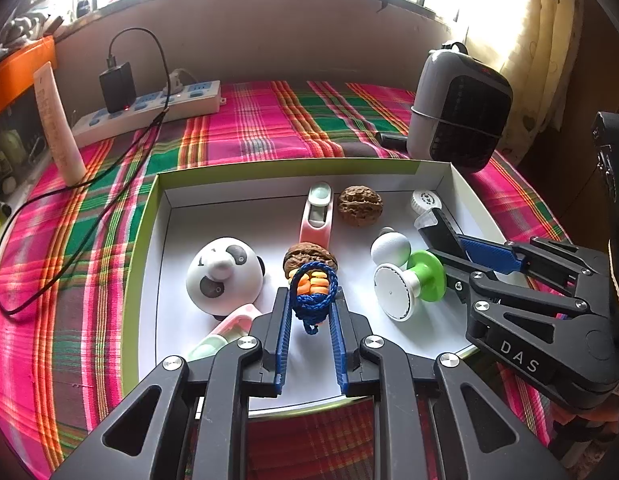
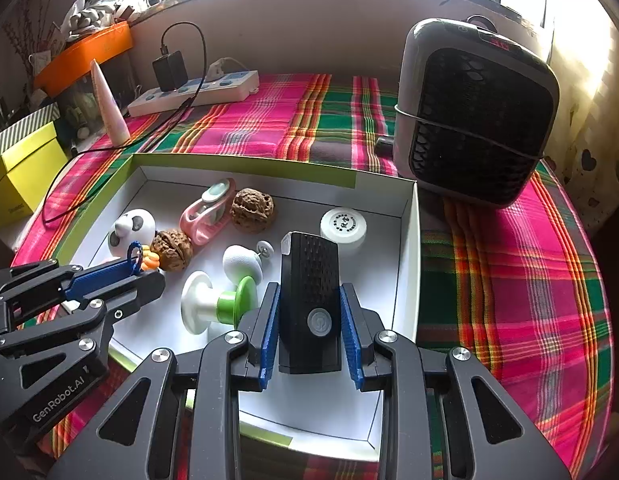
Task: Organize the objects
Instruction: 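Open left tool to release blue keychain in the box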
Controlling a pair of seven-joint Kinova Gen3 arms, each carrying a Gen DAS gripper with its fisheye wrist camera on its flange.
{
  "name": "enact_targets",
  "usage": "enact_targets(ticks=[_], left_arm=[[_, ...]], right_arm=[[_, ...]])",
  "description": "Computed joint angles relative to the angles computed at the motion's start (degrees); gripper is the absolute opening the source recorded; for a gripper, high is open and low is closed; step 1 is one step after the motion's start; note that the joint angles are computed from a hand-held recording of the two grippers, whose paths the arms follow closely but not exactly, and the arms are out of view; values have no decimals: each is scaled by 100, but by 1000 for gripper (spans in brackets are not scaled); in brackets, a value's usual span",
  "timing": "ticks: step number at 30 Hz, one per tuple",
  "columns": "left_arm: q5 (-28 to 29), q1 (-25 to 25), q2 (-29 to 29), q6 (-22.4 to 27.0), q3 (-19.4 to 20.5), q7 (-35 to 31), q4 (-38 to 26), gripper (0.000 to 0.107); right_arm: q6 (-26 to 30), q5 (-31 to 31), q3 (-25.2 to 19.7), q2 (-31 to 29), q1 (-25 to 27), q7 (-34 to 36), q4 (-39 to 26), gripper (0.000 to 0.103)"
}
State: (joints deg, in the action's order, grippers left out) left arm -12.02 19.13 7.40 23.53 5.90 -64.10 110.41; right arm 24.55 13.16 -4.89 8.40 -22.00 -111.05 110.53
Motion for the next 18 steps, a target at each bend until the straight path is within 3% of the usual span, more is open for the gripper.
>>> enact_targets(ticks=[18], left_arm=[[-93, 39, 18, 31, -12, 81, -17, 18]], right_arm=[[-28, -167, -28, -12, 91, 132, 18, 30]])
